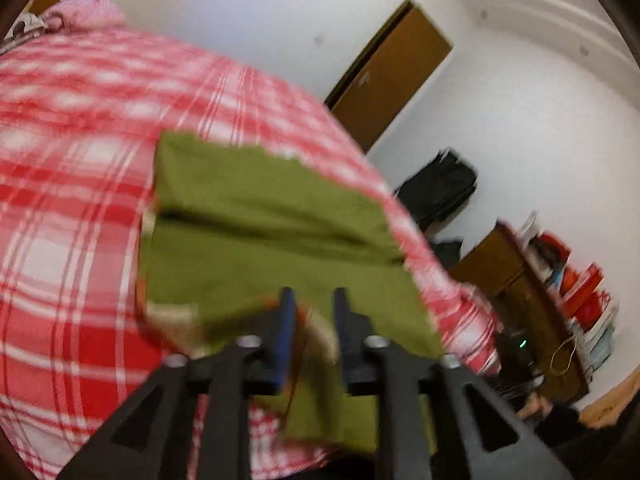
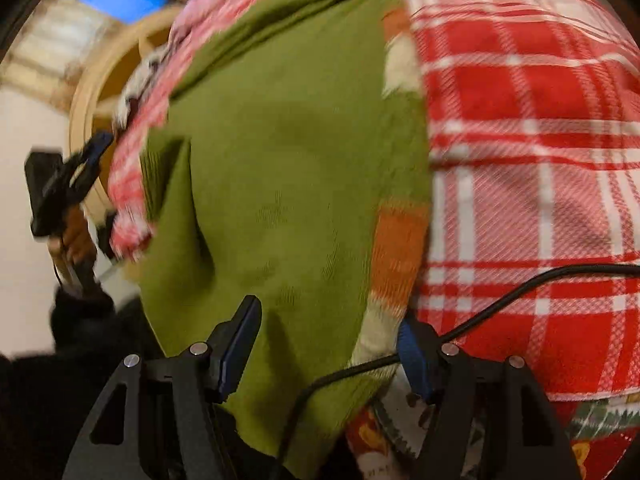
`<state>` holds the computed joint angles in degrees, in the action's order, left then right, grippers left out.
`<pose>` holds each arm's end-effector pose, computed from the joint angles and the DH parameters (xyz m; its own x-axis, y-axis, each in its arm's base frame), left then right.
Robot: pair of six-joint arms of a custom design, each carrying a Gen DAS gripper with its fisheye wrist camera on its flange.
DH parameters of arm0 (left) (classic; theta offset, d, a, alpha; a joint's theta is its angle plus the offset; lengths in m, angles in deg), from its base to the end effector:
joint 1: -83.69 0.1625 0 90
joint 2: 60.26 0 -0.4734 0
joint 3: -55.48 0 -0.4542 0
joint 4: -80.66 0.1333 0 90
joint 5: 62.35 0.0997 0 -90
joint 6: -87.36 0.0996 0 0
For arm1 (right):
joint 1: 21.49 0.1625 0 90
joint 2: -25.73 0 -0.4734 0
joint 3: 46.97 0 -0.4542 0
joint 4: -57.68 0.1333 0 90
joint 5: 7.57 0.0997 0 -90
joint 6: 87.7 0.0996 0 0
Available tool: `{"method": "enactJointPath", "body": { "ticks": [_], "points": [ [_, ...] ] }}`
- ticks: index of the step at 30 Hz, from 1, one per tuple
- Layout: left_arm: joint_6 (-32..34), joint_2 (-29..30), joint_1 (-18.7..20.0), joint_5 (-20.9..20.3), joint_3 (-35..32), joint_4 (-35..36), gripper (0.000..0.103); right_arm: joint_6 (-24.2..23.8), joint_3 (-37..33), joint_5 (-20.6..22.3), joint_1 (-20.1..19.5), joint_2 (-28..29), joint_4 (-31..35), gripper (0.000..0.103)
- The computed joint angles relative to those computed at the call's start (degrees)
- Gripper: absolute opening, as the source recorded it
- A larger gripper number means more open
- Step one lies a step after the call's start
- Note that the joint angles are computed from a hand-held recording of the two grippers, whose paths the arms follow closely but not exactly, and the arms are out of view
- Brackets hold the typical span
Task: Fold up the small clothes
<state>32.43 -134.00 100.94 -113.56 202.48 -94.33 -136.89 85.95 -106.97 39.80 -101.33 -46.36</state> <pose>-0.3018 -0.2986 0.1263 -0.9680 0.1684 -0.1860 0.2485 0.7452 -0.6188 -0.0315 -0.3011 0.4108 -0.9181 -0.3340 0.2133 -0.3357 0.9415 0.0294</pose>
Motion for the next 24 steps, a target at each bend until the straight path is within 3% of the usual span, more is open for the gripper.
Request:
{"method": "enactJointPath", "body": {
  "ticks": [1,4,7,9,11,12,14,15,19,21,24],
  "points": [
    [-0.70,0.46,0.32,-1.11,-0.05,0.47,0.052,-0.70,0.14,-0.56,-0.04,0.02,0.00,0.066],
    [-0.36,3.48,0.49,-4.07,0.07,-2.02,0.067,0.05,-0.61,-0.28,0.15,1.71,0.12,0.066],
    [1.99,6.62,-0.19,-4.20,-1.62,-2.57,0.083,0.67,-0.50,0.61,-0.86,1.97,-0.52,0.066],
    [2.94,8.04,-0.85,-3.01,-3.55,1.11,0.090,0.32,0.02,1.60,-1.73,1.58,-1.31,0.066],
    [2.94,9.88,-0.52,-1.73,-6.96,10.29,0.090,-0.47,0.37,2.33,-2.40,0.79,-1.54,0.066],
    [2.66,10.58,-0.17,-2.21,-7.88,13.24,0.084,-1.91,1.06,3.27,-3.02,-0.88,-1.97,0.066],
    [3.56,11.33,1.28,-5.96,-8.02,12.66,0.040,-4.84,1.94,3.16,-2.51,-2.66,-3.00,0.056],
    [3.52,11.50,2.24,-8.59,-7.80,11.72,0.005,-5.10,1.96,3.27,-2.64,-2.70,-3.00,0.049],
    [1.55,10.79,2.83,-11.00,-4.85,4.98,0.006,-3.03,0.44,4.97,-3.53,-1.41,-1.36,0.016],
    [1.32,9.56,2.42,-11.50,-3.37,0.54,0.006,-0.63,-2.84,10.78,-4.86,0.49,4.38,0.012],
    [1.39,5.87,1.08,-10.10,-1.42,-4.46,0.006,-1.63,-5.35,18.08,-6.93,0.90,10.26,0.008]
  ]
}}
